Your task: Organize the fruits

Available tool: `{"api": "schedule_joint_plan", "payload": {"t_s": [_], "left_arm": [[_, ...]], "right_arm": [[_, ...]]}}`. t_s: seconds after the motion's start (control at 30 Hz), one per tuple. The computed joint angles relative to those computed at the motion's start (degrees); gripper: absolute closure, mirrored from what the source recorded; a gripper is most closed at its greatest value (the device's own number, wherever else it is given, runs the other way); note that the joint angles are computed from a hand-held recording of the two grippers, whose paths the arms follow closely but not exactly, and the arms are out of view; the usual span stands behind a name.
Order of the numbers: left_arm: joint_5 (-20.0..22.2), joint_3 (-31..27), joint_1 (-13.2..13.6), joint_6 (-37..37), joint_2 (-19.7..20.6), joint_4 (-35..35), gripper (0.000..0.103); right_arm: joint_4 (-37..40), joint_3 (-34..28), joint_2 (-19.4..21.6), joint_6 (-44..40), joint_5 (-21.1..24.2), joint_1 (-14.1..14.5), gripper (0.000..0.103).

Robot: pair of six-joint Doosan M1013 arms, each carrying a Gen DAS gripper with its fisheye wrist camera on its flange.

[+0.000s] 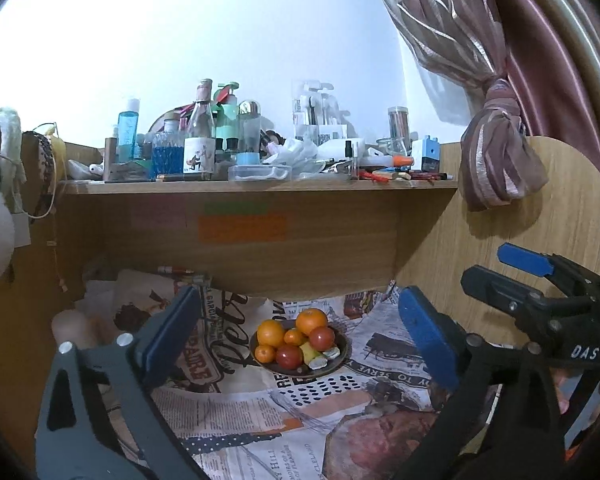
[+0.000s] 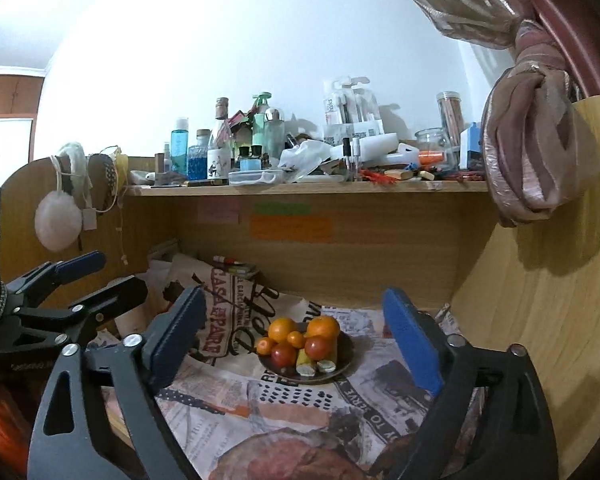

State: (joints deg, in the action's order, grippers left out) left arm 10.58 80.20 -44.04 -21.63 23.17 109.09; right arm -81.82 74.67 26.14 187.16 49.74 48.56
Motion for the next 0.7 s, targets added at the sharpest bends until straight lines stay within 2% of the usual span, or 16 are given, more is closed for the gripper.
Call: {"api": "schedule_joint_plan", "payload": {"t_s": [0.13,0.7], "left_arm": [[0.01,0.13,-0.07,-0.49,-0.08,0.65,0.000],[-1.01,-0.88,0.35,2.63,0.58,-3.39,0.000]], "right_arm": [[-1.31,0.31,0.03,1.20,1.80,0.51,0.000],[-0.86,-0.09,0.35,0.93,3.52,0.45,0.000]]}}
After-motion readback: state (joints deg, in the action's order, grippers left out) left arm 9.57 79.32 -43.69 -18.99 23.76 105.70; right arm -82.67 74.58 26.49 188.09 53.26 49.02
